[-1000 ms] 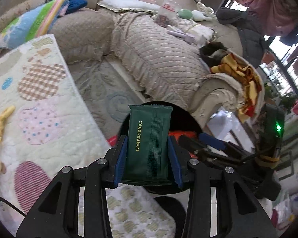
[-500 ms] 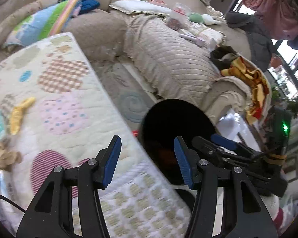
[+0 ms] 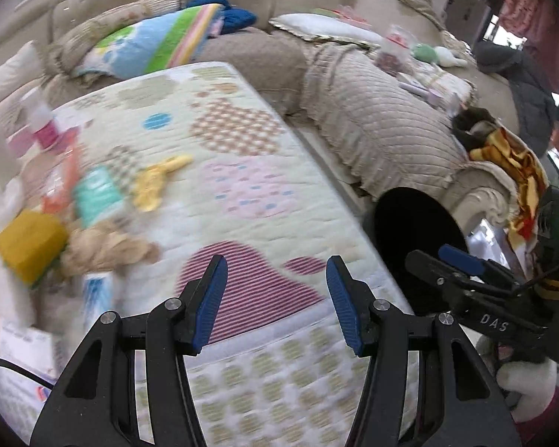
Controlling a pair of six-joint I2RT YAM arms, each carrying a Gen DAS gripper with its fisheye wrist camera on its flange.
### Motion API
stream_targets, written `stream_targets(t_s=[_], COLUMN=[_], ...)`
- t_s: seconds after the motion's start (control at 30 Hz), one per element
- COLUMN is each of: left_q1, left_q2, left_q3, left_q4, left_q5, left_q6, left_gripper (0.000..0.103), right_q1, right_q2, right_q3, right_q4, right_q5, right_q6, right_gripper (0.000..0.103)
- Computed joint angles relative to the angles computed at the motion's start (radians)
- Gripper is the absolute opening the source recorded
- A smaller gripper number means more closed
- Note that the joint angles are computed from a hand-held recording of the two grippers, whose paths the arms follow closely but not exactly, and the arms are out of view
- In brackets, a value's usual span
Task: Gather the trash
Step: 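Grasp the white blue-striped medicine box with the left gripper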
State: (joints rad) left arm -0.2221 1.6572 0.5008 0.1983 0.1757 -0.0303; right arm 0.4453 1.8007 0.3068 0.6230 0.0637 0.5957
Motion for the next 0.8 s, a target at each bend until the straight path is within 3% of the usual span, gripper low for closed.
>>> stream_targets(t_s=[0.43, 0.8], left_q1=[0.344, 0.538], left_q2=[-0.078, 0.062], left_q3=[-0.114, -0.056], left_q4=[0.034, -0.001], left_q5=[0.033, 0.155], left_q6=[0.181, 0.278], left_gripper=[0.054, 0.054], right_q1=[0.223, 0.314], right_q2=[0.113, 0.231], right_q3=[0.236, 0.428], right_q4=[-0.133, -0.228], right_q5=[0.047, 0.04], right_q6=[0.044, 0.038], right_gripper=[0.076, 0.076])
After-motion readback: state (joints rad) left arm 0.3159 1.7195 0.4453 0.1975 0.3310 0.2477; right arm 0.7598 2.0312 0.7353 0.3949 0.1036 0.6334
